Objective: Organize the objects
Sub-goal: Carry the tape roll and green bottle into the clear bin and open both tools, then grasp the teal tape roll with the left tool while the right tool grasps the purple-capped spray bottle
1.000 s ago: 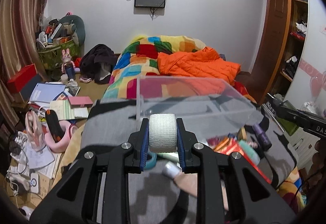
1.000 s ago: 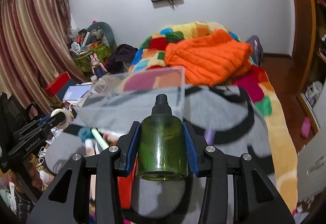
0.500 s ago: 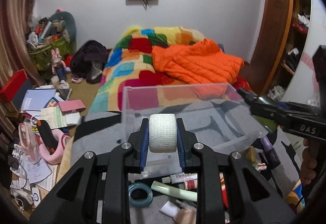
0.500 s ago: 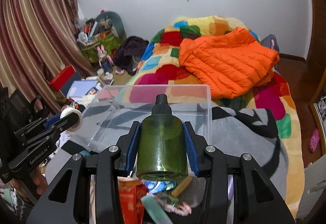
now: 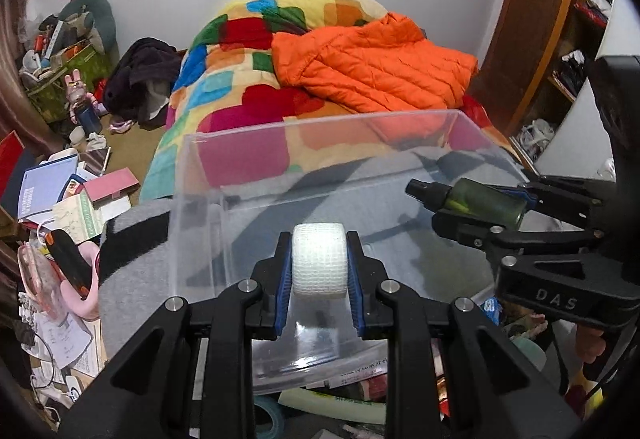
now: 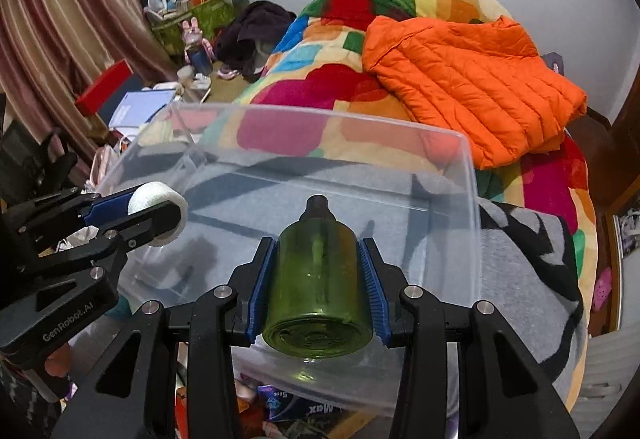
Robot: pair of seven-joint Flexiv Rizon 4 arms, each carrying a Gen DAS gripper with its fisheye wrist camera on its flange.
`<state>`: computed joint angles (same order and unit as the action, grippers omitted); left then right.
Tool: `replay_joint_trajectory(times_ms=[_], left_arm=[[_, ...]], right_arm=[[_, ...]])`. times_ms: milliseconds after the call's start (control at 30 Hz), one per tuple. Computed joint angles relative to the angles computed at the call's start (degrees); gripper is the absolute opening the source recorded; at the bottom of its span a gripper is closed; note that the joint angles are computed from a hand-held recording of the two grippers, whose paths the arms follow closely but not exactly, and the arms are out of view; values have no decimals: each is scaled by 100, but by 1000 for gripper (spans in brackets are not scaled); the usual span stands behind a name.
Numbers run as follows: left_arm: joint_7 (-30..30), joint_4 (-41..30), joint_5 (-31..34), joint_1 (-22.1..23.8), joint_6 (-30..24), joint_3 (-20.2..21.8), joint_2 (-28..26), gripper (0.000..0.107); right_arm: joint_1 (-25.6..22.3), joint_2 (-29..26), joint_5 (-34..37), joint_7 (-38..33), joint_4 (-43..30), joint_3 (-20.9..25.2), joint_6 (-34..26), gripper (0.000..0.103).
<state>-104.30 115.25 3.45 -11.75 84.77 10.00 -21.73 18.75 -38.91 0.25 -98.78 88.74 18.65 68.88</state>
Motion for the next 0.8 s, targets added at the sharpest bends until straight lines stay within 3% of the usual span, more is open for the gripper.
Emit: replay_joint_trajectory(times_ms=[167, 367, 433, 600, 700, 800], left_arm=[[103, 74, -19, 60, 2, -94, 84, 26], [-318, 243, 332, -247, 209, 348, 392, 47], [-660, 278, 676, -513, 269, 694, 531, 60], [-2137, 207, 2265, -1430, 201, 1836, 929, 81], [-2832, 291, 2994, -1619, 149, 2077, 1198, 87], [-3163, 445, 3372, -1557, 25, 2027, 1394, 88]], right_arm=[[99, 129, -172, -1, 248, -145, 187, 39], [-10, 433, -208, -76, 616, -54, 601, 43], [-16, 592, -236, -49, 838, -88, 892, 50], [-37, 994, -381, 172, 1489, -240, 1687, 63], [-86, 1164, -493, 393, 1820, -315, 2084, 69], [-176, 1309, -618, 614, 2122, -368, 2326, 69]])
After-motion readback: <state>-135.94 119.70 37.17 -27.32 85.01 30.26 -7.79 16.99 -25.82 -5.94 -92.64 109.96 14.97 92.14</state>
